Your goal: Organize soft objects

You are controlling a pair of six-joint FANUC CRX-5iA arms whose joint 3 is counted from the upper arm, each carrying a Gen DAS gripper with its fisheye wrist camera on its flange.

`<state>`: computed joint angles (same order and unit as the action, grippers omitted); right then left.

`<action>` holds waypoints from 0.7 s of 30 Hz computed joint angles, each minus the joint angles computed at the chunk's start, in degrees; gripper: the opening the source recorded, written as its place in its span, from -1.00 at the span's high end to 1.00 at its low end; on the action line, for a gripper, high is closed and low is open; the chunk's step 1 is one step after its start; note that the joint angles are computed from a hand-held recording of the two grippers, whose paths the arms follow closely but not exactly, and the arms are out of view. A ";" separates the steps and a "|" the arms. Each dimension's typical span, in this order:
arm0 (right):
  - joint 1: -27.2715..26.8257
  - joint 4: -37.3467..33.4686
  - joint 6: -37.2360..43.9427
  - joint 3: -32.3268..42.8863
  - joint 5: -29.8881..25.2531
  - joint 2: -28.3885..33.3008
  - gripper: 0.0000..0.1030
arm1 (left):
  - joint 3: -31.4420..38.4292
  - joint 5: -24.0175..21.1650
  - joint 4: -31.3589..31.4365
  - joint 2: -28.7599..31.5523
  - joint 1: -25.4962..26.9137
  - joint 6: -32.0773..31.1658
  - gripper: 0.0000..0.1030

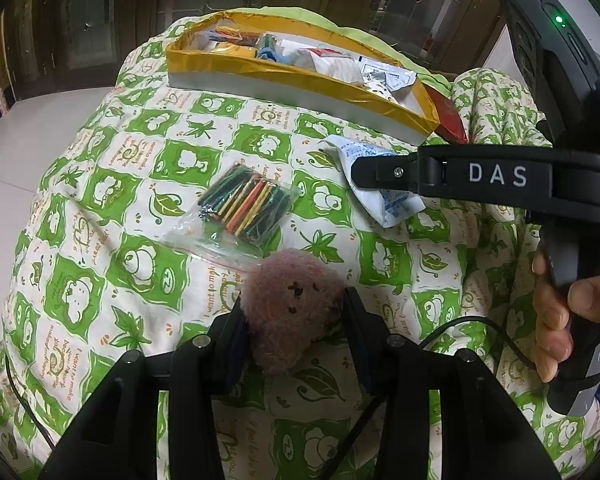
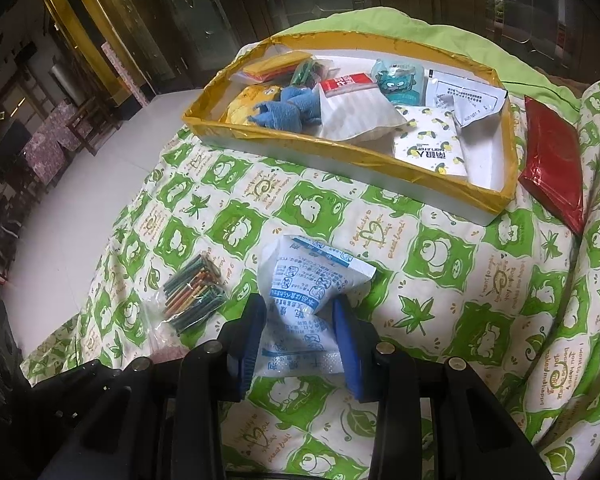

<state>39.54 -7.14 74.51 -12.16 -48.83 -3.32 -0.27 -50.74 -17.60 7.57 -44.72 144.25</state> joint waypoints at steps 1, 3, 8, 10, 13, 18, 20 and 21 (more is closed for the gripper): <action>-0.06 -0.07 0.04 0.07 0.02 0.04 0.25 | 0.04 0.02 0.02 0.00 -0.03 0.01 0.17; -0.19 -0.14 -0.03 0.07 0.08 -0.08 0.25 | 0.03 0.05 0.04 -0.06 -0.06 0.05 0.17; -0.36 -0.21 0.09 0.05 0.14 -0.24 0.25 | 0.13 -0.16 -0.09 -0.03 -0.17 0.23 0.17; -0.42 -0.29 0.17 0.04 0.16 -0.35 0.25 | 0.09 -0.16 -0.15 -0.04 -0.24 0.32 0.17; -0.60 -0.42 0.23 0.08 0.28 -0.54 0.25 | 0.05 -0.09 -0.20 -0.10 -0.25 0.40 0.17; -1.01 -0.61 0.12 -0.02 0.62 -1.02 0.25 | -0.43 0.53 -0.32 -0.76 -0.34 0.95 0.17; -1.19 -0.66 0.13 -0.04 0.75 -1.22 0.25 | -0.45 0.66 -0.53 -1.14 -0.47 1.29 0.17; -1.28 -0.75 0.13 -0.06 0.81 -1.34 0.25 | -0.45 0.81 -0.48 -1.29 -0.49 1.36 0.17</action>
<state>38.26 -7.89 74.63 -12.22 -48.02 -4.66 -0.73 -49.93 -18.08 6.28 -45.21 145.61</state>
